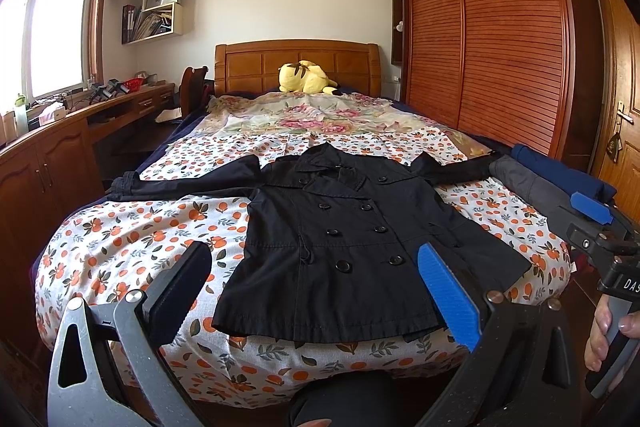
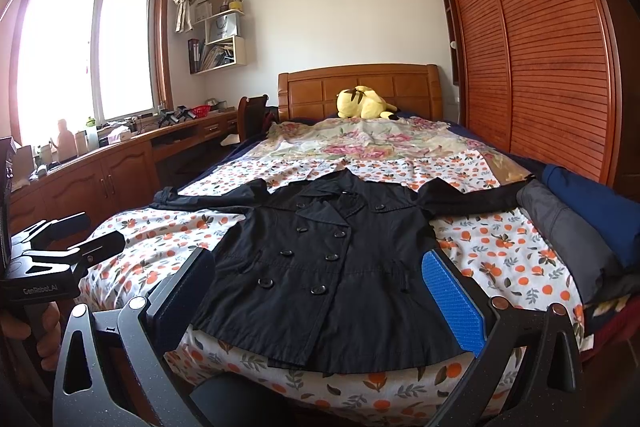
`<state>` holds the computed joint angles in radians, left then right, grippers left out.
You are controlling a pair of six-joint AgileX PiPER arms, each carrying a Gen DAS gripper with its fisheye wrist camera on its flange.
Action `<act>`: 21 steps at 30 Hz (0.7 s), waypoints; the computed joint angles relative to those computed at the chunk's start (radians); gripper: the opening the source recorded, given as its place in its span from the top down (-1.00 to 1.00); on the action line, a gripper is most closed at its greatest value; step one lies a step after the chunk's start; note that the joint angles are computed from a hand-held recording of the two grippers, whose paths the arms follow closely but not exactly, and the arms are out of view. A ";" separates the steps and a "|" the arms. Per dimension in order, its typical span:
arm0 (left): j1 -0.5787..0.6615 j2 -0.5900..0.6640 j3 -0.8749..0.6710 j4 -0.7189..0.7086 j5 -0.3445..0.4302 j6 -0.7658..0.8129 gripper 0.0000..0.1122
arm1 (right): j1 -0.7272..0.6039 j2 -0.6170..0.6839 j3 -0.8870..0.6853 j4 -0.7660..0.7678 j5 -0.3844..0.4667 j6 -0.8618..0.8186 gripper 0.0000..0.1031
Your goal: Fold large clothes
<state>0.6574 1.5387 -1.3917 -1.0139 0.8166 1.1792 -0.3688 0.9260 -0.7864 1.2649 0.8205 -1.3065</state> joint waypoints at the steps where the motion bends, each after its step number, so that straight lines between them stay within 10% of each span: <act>1: 0.001 -0.001 -0.001 0.000 0.003 -0.001 -0.84 | 0.000 0.000 -0.001 -0.001 0.000 0.001 -1.00; 21: -0.032 -0.008 0.018 0.025 -0.029 -0.022 -0.84 | -0.023 0.002 0.005 0.008 0.023 -0.007 -1.00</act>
